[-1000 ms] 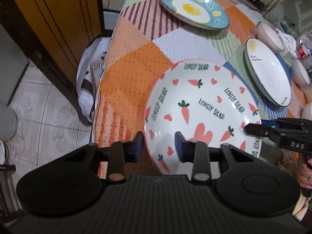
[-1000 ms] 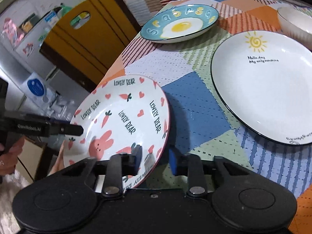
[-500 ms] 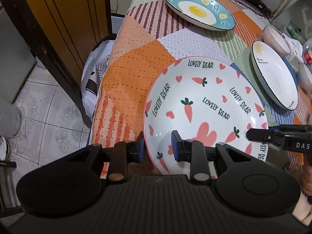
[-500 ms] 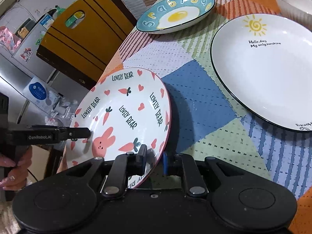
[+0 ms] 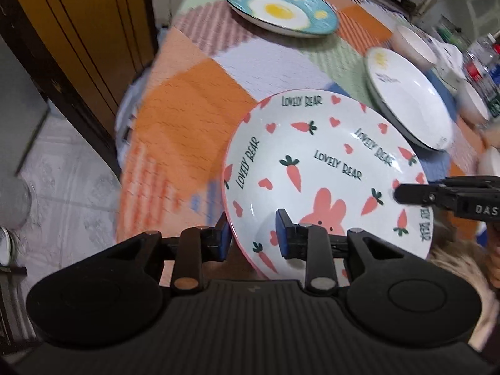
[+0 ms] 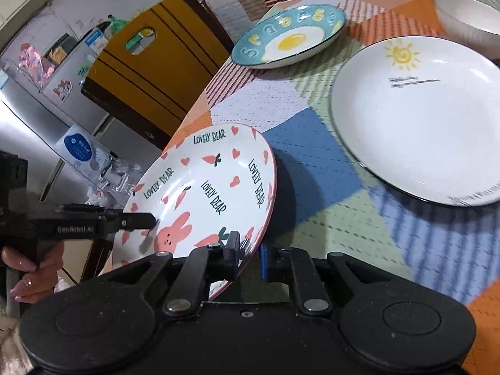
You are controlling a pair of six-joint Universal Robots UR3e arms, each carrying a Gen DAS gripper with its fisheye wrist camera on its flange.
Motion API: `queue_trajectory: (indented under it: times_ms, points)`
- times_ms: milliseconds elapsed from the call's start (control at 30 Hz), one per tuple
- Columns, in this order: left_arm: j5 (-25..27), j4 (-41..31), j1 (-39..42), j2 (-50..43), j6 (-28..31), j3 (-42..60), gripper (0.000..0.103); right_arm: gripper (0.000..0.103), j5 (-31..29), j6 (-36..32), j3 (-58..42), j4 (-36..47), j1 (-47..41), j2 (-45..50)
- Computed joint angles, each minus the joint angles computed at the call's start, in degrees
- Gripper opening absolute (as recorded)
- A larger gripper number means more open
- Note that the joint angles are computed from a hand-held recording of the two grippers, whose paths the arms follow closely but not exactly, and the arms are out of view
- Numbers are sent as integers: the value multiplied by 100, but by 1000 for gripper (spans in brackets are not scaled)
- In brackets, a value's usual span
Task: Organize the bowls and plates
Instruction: 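Lift the bunny plate and carry it over the sun-print plate, then lower the bunny plate onto the sun-print plate and open the left tool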
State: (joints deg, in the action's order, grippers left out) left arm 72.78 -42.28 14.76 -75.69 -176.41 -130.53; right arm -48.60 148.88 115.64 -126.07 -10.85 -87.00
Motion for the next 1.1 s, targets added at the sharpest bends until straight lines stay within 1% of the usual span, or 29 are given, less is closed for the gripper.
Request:
queue_trajectory:
  times_ms: [133,267,367,467,567,633,667,700,767,833,900,1000,1100]
  points:
    - [57,-328,-495,99,-278,440,26,17,27,-501,-155,1159,-531,-489]
    - [41,-686,-893,-141,-551,1113,26,17,185,-1215,-193,2008,-1108,-1035]
    - [57,-872,-1198,-443,-760,1744,26,17,210,-1653,-541,2671,-1466,-1222]
    - [57,-958,-1535,-928,-911,2482,26,18,148,-2115,-1205,3516,-1779,-1190]
    - [54,-1090,-1831,-1530,-916,3284,26,18,162,-2453,-1824,4078,-2078,-1043]
    - [19,-1164,-1964,-1923,-1032,3785,26,18,131,-2430,-2264,4324,-2212,-859]
    - [-49,-1168,-1989,-2081,-1059,3968,26,18,103,-2362,-2666,4671,-2300,-650]
    - [-96,-1167,-2024,-2256,-1111,4169,26,19,118,-2330,-2858,4828,-2383,-559]
    - [-58,-1188,-2152,-2631,-1221,4630,26,19,83,-2378,-3033,4817,-2488,-526]
    - [192,-1138,-2341,-3003,-1217,5073,27,19,52,-2396,-3131,4692,-2526,-474]
    - [267,-1168,-2412,-3278,-1211,5406,27,19,27,-2320,-3283,4641,-2517,-326]
    - [376,-1242,-2455,-3748,-1289,5918,27,19,-37,-2091,-3376,4229,-2412,-42]
    - [512,-1221,-2465,-4058,-1272,6173,28,19,-36,-1712,-3723,4276,-2320,450]
